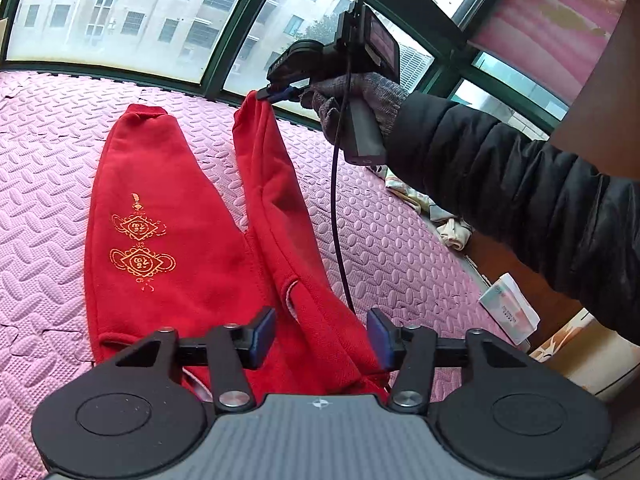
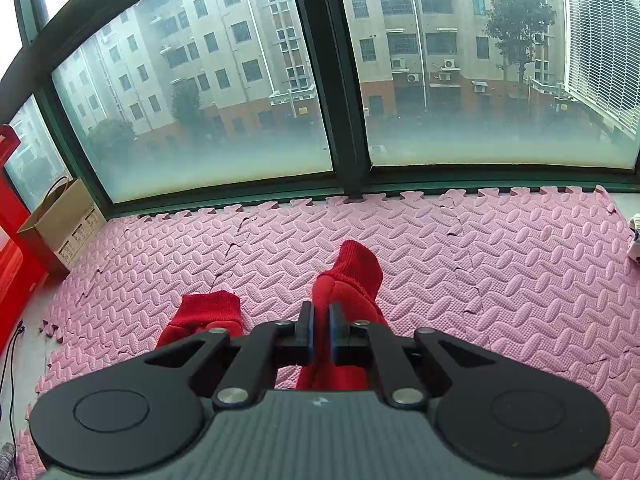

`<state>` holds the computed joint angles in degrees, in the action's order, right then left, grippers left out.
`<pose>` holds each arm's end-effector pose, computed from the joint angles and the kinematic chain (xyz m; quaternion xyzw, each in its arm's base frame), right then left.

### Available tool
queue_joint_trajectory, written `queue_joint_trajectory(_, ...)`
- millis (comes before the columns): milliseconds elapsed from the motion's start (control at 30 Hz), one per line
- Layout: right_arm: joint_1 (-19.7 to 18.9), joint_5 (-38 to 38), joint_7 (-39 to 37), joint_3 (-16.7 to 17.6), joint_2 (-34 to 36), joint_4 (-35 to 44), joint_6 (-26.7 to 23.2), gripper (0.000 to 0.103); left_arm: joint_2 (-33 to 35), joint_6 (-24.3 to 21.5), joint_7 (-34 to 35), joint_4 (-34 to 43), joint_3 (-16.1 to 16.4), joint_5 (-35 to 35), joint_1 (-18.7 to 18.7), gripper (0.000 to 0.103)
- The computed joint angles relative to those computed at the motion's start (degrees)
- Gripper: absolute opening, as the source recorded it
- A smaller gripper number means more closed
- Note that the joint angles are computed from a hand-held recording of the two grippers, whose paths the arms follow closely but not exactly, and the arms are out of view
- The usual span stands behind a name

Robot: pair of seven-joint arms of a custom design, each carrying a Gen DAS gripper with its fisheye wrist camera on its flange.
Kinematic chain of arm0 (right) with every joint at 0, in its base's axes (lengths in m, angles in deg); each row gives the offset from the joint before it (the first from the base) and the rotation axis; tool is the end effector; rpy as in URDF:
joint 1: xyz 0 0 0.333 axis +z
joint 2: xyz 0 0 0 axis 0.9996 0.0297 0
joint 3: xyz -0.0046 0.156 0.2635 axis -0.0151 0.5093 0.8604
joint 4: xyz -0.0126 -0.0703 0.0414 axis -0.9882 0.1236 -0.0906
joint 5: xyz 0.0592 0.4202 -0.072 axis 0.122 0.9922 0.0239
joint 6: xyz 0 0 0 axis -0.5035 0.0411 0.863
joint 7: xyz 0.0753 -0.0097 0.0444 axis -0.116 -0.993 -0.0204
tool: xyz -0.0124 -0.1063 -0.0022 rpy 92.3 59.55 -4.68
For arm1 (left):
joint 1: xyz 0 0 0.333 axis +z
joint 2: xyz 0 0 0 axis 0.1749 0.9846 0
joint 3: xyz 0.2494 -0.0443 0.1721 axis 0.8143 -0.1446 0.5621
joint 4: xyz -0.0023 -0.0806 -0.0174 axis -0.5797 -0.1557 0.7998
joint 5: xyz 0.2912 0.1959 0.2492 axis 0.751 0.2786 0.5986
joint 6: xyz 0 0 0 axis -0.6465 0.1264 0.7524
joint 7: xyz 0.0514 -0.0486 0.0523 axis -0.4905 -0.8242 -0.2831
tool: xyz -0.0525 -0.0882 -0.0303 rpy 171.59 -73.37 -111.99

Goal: Fold clothes
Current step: 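Fold the held cuff lengthwise along the sweatshirt body with the right gripper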

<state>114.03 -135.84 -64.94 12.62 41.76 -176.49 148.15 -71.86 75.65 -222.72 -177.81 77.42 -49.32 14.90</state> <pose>0.5471 0.3124 0.3327 -0.4570 0.7930 -0.2762 0.2934 0.4151 -0.0042 0.2903 0.3254 -0.8194 0.4601 0.1047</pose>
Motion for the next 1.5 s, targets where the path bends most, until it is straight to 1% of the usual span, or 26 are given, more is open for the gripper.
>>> queue_joint_trajectory(67, -0.1, -0.4, 0.8, -0.1, -0.2, -0.5, 0.5, 0.007, 0.4, 1.3, -1.3, 0.2, -1.1, -0.3, -0.8, 0.065)
queue_joint_trajectory(100, -0.1, -1.0, 1.4, -0.2, -0.2, -0.7, 0.8, 0.007, 0.5, 2.9, -1.8, 0.0, -1.7, -1.0, -1.4, 0.071)
queue_joint_trajectory(167, -0.2, -1.7, 2.2, -0.2, -0.3, -0.9, 1.2, 0.007, 0.9, 6.4, -2.3, -0.2, -2.9, -2.4, -2.7, 0.071)
queue_joint_trajectory(233, -0.2, -2.0, 2.6, -0.1, -0.6, -1.3, 1.3, 0.007, 2.8, 6.9, -3.8, 1.0, -3.3, -2.6, -3.8, 0.069)
queue_joint_trajectory(267, -0.3, -2.0, 2.8, -0.1, -0.7, -1.4, 1.4, 0.007, 3.7, 6.7, -4.3, 1.7, -3.4, -2.5, -4.1, 0.063)
queue_joint_trajectory(333, -0.4, -1.8, 2.8, 0.0, -0.8, -1.4, 1.2, 0.007, 5.0, 5.5, -4.2, 2.6, -3.6, -1.5, -4.4, 0.024)
queue_joint_trajectory(367, -0.5, -1.4, 2.4, 0.1, -0.8, -1.3, 1.0, 0.007, 5.0, 4.8, -3.7, 2.7, -3.5, -1.2, -4.3, 0.017)
queue_joint_trajectory(400, -0.5, -1.1, 2.2, 0.2, -0.8, -1.2, 0.8, 0.007, 4.9, 3.5, -3.0, 2.8, -2.9, -1.4, -3.9, 0.014)
queue_joint_trajectory(500, -0.3, -1.2, 1.8, 0.2, -0.2, 0.2, 0.5, 0.007, 4.0, -0.7, -2.7, 3.1, -1.0, -1.8, -1.9, 0.011)
queue_joint_trajectory(600, 0.1, -2.1, 1.8, 0.0, 1.7, 3.1, 1.1, 0.007, 2.2, -3.2, -3.5, 3.2, 0.8, -2.3, 0.6, 0.011)
queue_joint_trajectory(733, 1.5, -0.4, -2.3, -0.5, 7.9, 10.7, 2.1, 0.007, 3.0, -7.1, -6.9, 4.8, 2.8, -2.2, 4.0, 0.009)
queue_joint_trajectory(800, 2.5, 1.3, -5.0, -1.1, 11.8, 15.1, 3.5, 0.007, 3.8, -7.8, -8.7, 5.4, 3.3, -2.0, 5.7, 0.003)
queue_joint_trajectory(900, 3.8, 5.2, -9.5, -1.5, 18.2, 21.8, 5.5, 0.007, 4.8, -7.5, -10.5, 5.8, 3.6, -1.7, 7.7, 0.003)
queue_joint_trajectory(967, 4.8, 7.0, -11.1, -2.1, 21.7, 25.5, 6.9, 0.007, 5.5, -6.0, -11.4, 6.1, 3.3, -1.7, 8.5, 0.003)
queue_joint_trajectory(1033, 4.7, 9.7, -13.1, -2.2, 24.8, 28.0, 9.9, 0.007, 7.1, -5.8, -12.9, 7.2, 3.1, -1.2, 9.0, 0.003)
queue_joint_trajectory(1133, 6.3, 11.9, -14.6, -3.8, 26.0, 28.8, 10.5, 0.007, 7.2, -4.2, -12.4, 7.1, 2.0, -1.3, 8.8, 0.006)
queue_joint_trajectory(1167, 6.2, 12.7, -16.6, -3.9, 25.7, 28.3, 11.5, 0.008, 7.1, -3.2, -12.2, 6.9, 1.5, -1.4, 8.5, 0.010)
queue_joint_trajectory(1200, 6.3, 13.6, -18.2, -4.2, 25.3, 27.8, 11.5, 0.008, 7.0, -2.2, -12.0, 6.8, 1.0, -1.6, 8.0, 0.017)
queue_joint_trajectory(1233, 6.8, 14.2, -19.4, -4.7, 24.8, 27.4, 11.1, 0.008, 6.8, -0.8, -12.0, 6.5, 0.4, -1.9, 7.5, 0.037)
queue_joint_trajectory(1267, 7.1, 14.9, -20.7, -5.2, 24.4, 27.0, 11.2, 0.009, 6.5, 1.0, -11.8, 6.2, -0.1, -2.6, 6.8, 0.045)
queue_joint_trajectory(1300, 6.6, 16.6, -23.2, -4.7, 24.3, 26.7, 11.9, 0.010, 6.4, 2.4, -11.0, 5.8, -0.5, -3.5, 6.0, 0.049)
queue_joint_trajectory(1333, 6.4, 18.1, -25.1, -4.6, 24.3, 26.6, 12.3, 0.011, 6.4, 3.4, -10.4, 5.6, -0.8, -4.1, 5.4, 0.050)
queue_joint_trajectory(1400, 6.2, 21.7, -30.4, -3.8, 25.2, 27.9, 10.3, 0.013, 7.0, 4.0, -9.2, 5.8, -1.1, -4.6, 4.3, 0.050)
queue_joint_trajectory(1500, 6.8, 25.5, -34.0, -4.1, 27.3, 29.9, 10.3, 0.013, 7.0, 7.3, -8.2, 5.2, -2.0, -5.4, 2.8, 0.051)
